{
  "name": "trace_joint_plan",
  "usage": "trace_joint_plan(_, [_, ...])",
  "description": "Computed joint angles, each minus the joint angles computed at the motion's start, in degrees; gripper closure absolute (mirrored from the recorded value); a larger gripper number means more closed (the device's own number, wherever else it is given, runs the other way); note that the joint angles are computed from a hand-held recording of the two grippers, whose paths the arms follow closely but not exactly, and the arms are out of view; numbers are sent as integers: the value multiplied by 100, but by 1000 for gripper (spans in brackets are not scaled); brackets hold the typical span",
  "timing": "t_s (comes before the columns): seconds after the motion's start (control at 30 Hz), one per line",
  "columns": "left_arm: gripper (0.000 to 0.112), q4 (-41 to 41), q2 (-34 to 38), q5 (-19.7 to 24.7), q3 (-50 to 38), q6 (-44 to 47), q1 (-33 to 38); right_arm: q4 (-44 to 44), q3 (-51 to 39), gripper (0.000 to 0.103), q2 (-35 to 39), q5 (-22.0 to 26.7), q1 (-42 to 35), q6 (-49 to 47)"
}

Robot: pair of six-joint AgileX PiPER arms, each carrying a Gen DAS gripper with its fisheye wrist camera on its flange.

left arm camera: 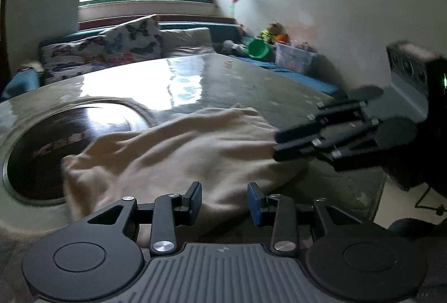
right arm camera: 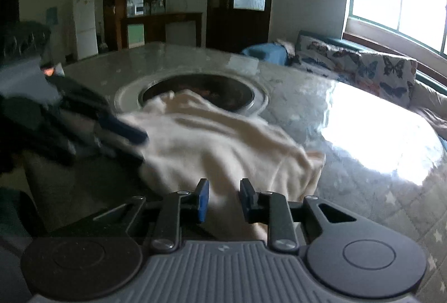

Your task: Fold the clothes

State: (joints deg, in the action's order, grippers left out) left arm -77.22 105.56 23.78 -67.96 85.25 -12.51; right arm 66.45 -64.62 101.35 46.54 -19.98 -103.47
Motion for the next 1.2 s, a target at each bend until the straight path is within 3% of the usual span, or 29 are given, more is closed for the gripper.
trace_joint_plan(0.17, [73, 347, -114, -45, 170, -517, 214, -7, -69, 74, -9, 123, -47, 131])
trace_joint_plan(0.33, [68, 28, -347, -171, 384, -256, 319, 104, -172, 67, 21, 357, -12, 117])
trace_joint_plan(0.47, [68, 437, -303, -248, 420, -764, 412, -136, -199, 65, 162, 244, 115, 244])
trace_joint_plan(0.63, [68, 442, -407, -183, 507, -703, 463, -56, -209, 59, 112, 303, 104, 197])
trace_joint_plan(0.73, [66, 64, -437, -232, 498, -395, 490, 176, -221, 45, 123, 310, 74, 53])
trace_joint_plan(0.9, [64, 67, -331, -353, 464, -450, 510, 205, -182, 37, 310, 212, 34, 169])
trace_joint_plan(1.07, [55, 157, -414, -335, 436, -594, 506, 565, -64, 25, 282, 388, -44, -131])
trace_joint_plan(1.13, [50, -111, -415, -355, 391, -372, 517, 715, -128, 10, 292, 430, -43, -227])
trace_joint_plan(1.2, [46, -197, -308, -380, 251, -411, 512, 919, -262, 8, 391, 344, 16, -249])
